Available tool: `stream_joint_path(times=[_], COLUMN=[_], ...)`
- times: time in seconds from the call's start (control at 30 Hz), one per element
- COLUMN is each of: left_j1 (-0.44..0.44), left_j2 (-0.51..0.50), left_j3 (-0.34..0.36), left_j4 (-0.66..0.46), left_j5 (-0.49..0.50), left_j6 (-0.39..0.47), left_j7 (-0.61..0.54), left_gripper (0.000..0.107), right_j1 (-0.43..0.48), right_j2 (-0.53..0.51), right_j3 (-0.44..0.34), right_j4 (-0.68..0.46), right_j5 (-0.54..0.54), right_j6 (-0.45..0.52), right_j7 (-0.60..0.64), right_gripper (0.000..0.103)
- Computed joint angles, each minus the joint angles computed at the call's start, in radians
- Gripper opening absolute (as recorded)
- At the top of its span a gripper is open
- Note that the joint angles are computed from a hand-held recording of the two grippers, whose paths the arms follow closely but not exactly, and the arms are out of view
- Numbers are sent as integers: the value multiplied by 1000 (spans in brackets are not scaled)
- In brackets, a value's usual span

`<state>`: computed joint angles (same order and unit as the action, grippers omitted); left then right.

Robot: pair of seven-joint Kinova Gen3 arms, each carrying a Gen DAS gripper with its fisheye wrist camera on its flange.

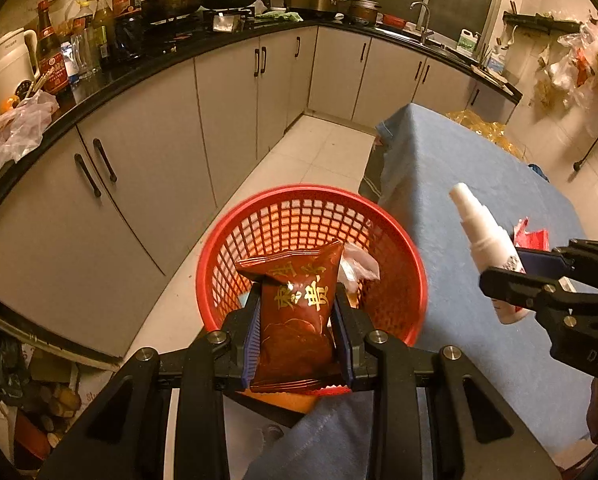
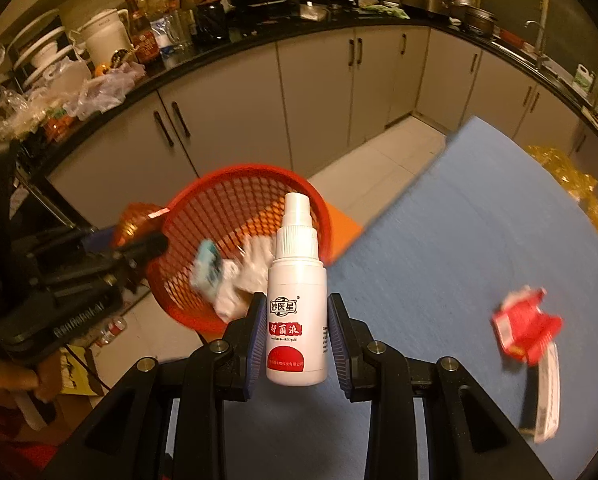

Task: Collect trash
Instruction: 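Carry both items over the red basket and open both tools to drop them, then grasp the white medicine box with the right tool while the left tool approaches the red wrapper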

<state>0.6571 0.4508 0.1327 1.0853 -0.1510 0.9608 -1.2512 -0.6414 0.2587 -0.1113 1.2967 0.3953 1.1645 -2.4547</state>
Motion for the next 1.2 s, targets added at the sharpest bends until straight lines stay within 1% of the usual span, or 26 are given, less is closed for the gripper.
stream_joint_path(times=[0.13, 0.17, 0.2, 0.23, 0.27, 0.3, 0.43, 0.53, 0.6, 0.63, 0.7, 0.77, 0.8, 0.87, 0.9, 0.93, 0.97, 1.03, 1.17, 1.2], left_j1=[-6, -6, -2, 9, 17, 11, 7, 20, 31, 36, 48, 65, 75, 96, 108, 122, 132, 159, 202, 207], left_j2=[19, 24, 25, 23, 15, 13, 11, 1, -1, 1, 11, 20, 21, 25, 27, 30, 32, 39, 51, 54], left_j3=[-4, -6, -13, -25, -38, -32, -27, -27, -20, -11, 2, 11, 14, 19, 21, 23, 23, 20, 23, 23], left_j4=[-49, -61, -68, -67, -56, -55, -49, -23, -9, -6, -17, -28, -30, -37, -41, -47, -52, -67, -90, -96], left_j5=[2, 3, -4, -19, -30, -30, -27, -36, -40, -37, -35, -35, -35, -36, -37, -40, -42, -52, -59, -57], left_j6=[5, 8, 5, -5, -24, -27, -20, -29, -32, -29, -12, 0, 0, 3, 5, 7, 10, 18, 31, 35], left_j7=[-7, -6, 1, 19, 38, 40, 47, 70, 79, 75, 59, 43, 35, 23, 18, 13, 10, 9, 7, 5], left_gripper=[32, 42, 56, 61, 63, 63, 63, 63, 63, 63, 63, 63, 63, 64, 64, 64, 66, 68, 68, 68], right_j1=[12, 16, 20, 25, 26, 22, 16, 14, 8, -8, -44, -40, -53, -68, -68, -53, -57, -49, 2, 21], right_j2=[44, 52, 57, 60, 62, 65, 43, 11, -16, -30, -43, -68, -83, -97, -103, -115, -140, -192, -284, -309], right_j3=[8, 12, 17, 20, 25, 32, 42, 37, 31, 31, 27, 0, -3, -22, -32, -48, -49, -73, -120, -126], right_j4=[-67, -80, -87, -93, -97, -103, -82, -30, 13, 38, 68, 103, 124, 143, 148, 155, 182, 235, 316, 339], right_j5=[-13, -18, -23, -29, -28, -22, -14, -10, 10, 36, 104, 131, 152, 201, 209, 205, 207, 215, 186, 169], right_j6=[-8, -14, -27, -39, -48, -48, -56, -55, -47, -32, 29, 51, 75, 143, 172, 191, 194, 209, 235, 227], right_j7=[33, 41, 46, 54, 56, 51, 15, -19, -60, -99, -174, -219, -255, -313, -324, -326, -344, -396, -416, -414], right_gripper=[33, 33, 35, 37, 44, 48, 48, 50, 56, 58, 68, 70, 70, 72, 73, 73, 73, 73, 73, 73])
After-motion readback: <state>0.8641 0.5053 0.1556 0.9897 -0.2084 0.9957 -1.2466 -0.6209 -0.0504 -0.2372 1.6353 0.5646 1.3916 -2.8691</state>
